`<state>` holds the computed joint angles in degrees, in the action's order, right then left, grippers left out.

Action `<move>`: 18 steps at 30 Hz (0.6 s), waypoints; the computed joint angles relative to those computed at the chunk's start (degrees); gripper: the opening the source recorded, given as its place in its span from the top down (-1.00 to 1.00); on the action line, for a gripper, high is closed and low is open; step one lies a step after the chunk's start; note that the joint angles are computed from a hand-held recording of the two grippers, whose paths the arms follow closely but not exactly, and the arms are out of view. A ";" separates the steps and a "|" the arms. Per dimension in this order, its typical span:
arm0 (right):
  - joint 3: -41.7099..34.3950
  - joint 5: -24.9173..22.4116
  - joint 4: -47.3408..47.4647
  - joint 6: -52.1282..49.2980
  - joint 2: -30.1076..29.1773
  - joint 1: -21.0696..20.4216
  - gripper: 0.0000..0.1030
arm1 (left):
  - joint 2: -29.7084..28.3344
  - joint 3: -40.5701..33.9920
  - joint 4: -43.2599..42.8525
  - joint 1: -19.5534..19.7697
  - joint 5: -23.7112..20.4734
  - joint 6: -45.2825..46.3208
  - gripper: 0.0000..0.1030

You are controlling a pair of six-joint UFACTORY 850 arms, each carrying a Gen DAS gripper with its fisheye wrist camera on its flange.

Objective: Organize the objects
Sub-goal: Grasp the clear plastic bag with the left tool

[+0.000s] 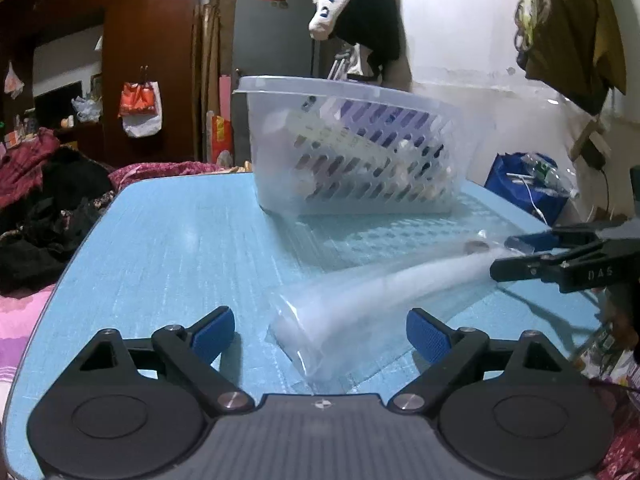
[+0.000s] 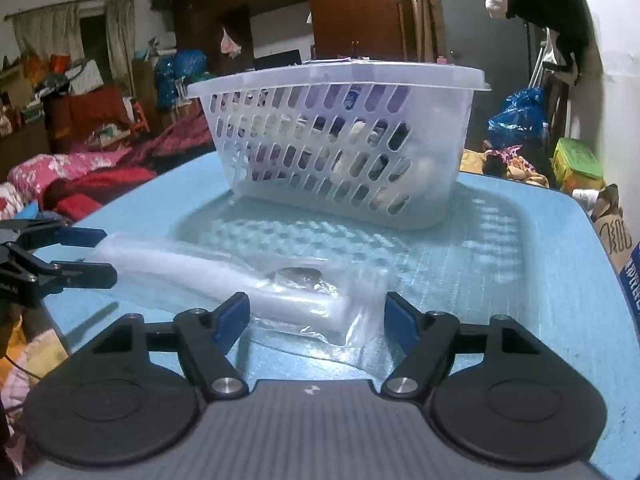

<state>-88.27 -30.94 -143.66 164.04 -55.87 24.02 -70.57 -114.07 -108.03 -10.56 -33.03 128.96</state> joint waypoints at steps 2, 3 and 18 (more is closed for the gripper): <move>0.14 -0.29 1.20 -1.66 0.03 0.23 -0.35 | 0.19 0.42 -0.95 -0.16 0.33 1.50 -0.79; 0.11 -0.28 1.27 -1.99 0.04 0.26 -0.33 | 0.25 0.56 -1.00 -0.17 0.12 1.75 -0.73; 2.74 -3.50 -1.42 -2.66 0.82 1.24 0.31 | 2.86 7.03 -17.05 -1.73 -1.08 22.58 0.15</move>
